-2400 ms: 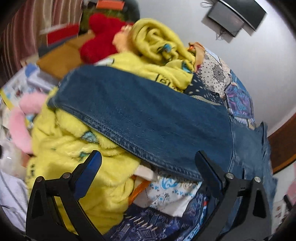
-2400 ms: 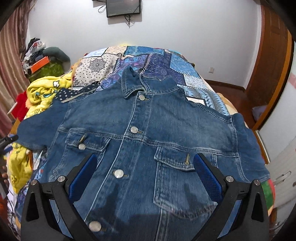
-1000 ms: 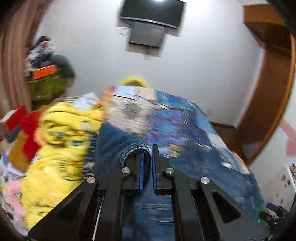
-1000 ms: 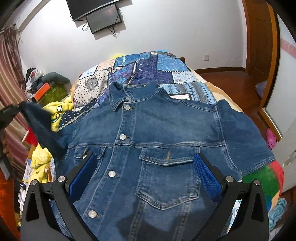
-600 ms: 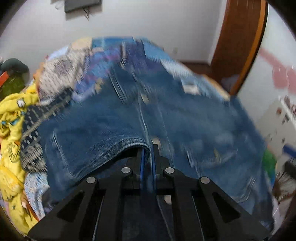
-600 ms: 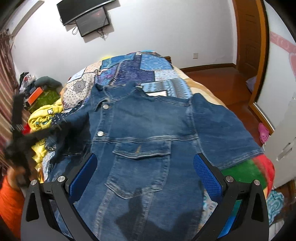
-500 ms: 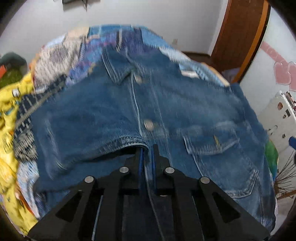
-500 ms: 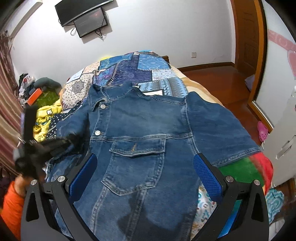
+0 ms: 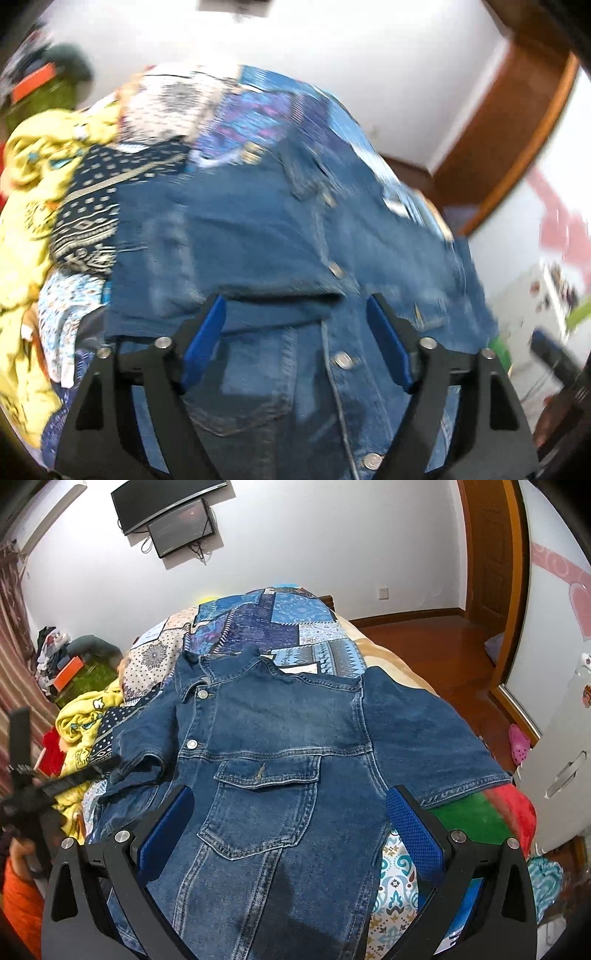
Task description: Fold large clothes
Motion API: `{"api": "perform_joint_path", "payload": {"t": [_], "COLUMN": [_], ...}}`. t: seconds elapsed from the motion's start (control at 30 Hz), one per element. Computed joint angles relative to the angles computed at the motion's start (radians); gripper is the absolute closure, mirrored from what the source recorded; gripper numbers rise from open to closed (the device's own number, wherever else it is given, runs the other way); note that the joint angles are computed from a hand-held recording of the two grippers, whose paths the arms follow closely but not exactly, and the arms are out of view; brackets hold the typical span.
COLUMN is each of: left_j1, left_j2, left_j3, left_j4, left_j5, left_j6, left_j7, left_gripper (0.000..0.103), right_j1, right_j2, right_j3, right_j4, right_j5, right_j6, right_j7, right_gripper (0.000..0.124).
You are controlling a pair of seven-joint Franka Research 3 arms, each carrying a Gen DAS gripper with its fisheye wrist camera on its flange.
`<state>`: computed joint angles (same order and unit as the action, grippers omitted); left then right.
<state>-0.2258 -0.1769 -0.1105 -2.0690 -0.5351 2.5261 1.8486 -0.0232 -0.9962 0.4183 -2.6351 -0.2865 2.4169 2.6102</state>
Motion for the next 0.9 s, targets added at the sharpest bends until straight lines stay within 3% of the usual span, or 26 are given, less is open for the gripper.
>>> {"api": "perform_joint_path", "payload": {"t": [0.13, 0.27, 0.5, 0.73, 0.77, 0.83, 0.9], "left_j1": [0.032, 0.100, 0.187, 0.229, 0.232, 0.229, 0.225], "left_j2": [0.059, 0.134, 0.243, 0.325, 0.331, 0.342, 0.333], "left_j3": [0.055, 0.061, 0.000, -0.047, -0.052, -0.059, -0.064], "left_j4": [0.060, 0.096, 0.133, 0.206, 0.215, 0.237, 0.227], "left_j5": [-0.199, -0.393, -0.449, -0.463, -0.453, -0.388, -0.325], "left_j6": [-0.107, -0.220, -0.251, -0.208, -0.200, -0.179, -0.140], "left_j7": [-0.007, -0.020, -0.099, -0.134, -0.149, -0.185, -0.217], "left_gripper": [0.021, 0.021, 0.021, 0.023, 0.026, 0.051, 0.062], "right_j1": [0.001, 0.003, -0.010, -0.011, -0.011, -0.011, -0.009], "right_j2": [0.015, 0.030, 0.025, 0.035, 0.037, 0.037, 0.032], "right_j3": [0.000, -0.004, -0.018, -0.040, -0.042, -0.042, -0.043], "right_j4": [0.000, 0.004, -0.006, -0.013, -0.014, -0.013, -0.013], "right_j5": [-0.001, -0.002, -0.009, 0.001, 0.002, 0.003, 0.004], "right_j6": [0.009, 0.004, -0.008, -0.015, -0.014, -0.016, -0.017], "right_j7": [-0.003, -0.008, 0.001, 0.003, 0.002, 0.001, 0.002], "right_gripper": [0.021, 0.021, 0.021, 0.021, 0.021, 0.021, 0.021]}}
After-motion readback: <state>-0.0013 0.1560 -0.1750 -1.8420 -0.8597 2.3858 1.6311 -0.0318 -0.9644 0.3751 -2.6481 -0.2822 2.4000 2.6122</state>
